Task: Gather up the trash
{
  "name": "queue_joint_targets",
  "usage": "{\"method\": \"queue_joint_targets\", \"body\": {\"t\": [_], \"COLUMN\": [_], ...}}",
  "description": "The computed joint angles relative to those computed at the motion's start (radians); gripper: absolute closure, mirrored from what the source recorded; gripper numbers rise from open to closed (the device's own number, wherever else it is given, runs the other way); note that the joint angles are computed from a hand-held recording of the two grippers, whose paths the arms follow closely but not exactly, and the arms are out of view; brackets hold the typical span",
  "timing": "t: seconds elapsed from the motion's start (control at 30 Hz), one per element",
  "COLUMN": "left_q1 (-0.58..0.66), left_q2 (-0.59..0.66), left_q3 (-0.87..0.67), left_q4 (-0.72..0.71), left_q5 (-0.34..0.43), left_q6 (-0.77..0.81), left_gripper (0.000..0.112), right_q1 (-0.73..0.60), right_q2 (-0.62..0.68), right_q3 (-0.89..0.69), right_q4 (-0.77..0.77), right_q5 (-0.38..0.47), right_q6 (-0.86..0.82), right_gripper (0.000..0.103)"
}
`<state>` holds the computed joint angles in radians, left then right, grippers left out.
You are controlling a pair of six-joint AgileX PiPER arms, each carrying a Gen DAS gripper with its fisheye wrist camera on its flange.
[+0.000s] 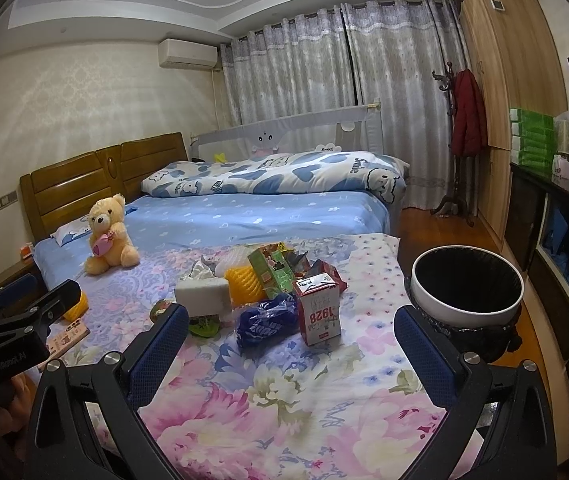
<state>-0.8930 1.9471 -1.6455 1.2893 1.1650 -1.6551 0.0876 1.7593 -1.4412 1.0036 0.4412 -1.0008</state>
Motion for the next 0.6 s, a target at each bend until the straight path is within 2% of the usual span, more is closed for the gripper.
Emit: {"method": "queue_joint_targets", "body": {"t": [0.5,0.6], "left_q1": [0.055,0.086], "left_q2": [-0.008,-0.015], "left_q3": [0.015,0.028], "left_q4": [-0.051,-0.083], "left_q5": [-0.055,-0.092], "left_q6": [0.035,0.043], "left_gripper": [0.009,0.009], "right_q1": [-0.001,0.002], "right_q2": [0.035,0.06], "right_q3": [-0.028,-0.057], "right_q4": [-0.022,-0.064], "right_q5": [0.028,0.045], "right_q6": [0.029,0.075], "right_gripper": [0.0,0.001]}}
